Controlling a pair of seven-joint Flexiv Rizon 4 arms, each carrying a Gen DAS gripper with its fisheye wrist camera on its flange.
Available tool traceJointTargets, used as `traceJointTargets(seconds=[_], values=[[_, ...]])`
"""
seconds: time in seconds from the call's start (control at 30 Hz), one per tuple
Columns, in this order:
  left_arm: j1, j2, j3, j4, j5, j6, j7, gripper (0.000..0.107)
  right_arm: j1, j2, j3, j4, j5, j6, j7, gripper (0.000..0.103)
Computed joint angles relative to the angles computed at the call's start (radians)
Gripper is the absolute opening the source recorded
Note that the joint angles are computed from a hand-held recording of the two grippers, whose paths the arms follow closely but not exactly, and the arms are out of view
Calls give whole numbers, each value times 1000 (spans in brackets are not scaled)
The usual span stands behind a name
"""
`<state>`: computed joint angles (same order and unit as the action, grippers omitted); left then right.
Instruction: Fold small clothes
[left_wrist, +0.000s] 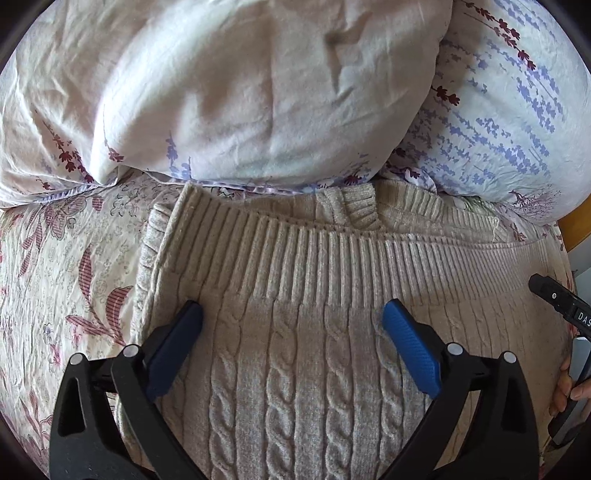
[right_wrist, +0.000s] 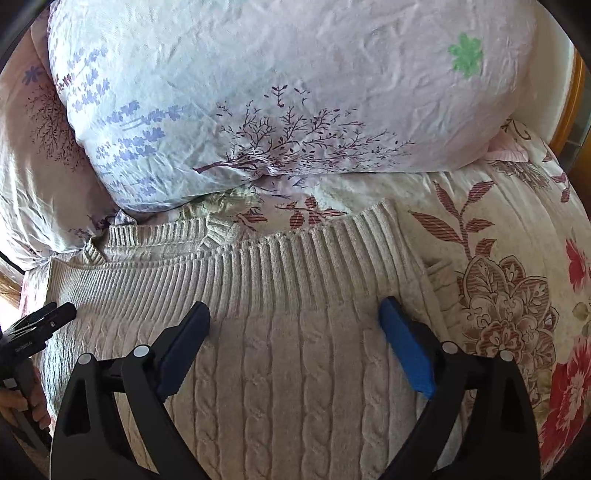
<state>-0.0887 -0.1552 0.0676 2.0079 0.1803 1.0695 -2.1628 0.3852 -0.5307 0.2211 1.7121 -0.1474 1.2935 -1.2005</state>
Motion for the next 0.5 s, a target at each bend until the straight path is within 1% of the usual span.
traceJointTargets(seconds=[0.1,0.17,0.23,0.3,0.4,0.47,0.5], values=[[0,-9,1,-10,7,-5,-2,99,26,-11,-25,-1,-29,10,14,95],[2,-4,2,-9,5,-8,7,98,35,5,-38,23,-43,24,28,95],[-4,4,4,-11,22,-18,0,98,62,28,-63,55,-71,41,58,95],[-11,25,7,-9,54,-31,-16,98,96,57,-102,101,-121,66,97,95],[-14,81,10,16,122,-35,-54,98,152,107,-166,194,-209,123,174,95],[-9,119,6,35,165,-34,-99,98,199,140,-226,262,-290,164,242,95],[-6,132,-1,38,186,-41,-129,98,238,158,-277,302,-351,186,294,95]])
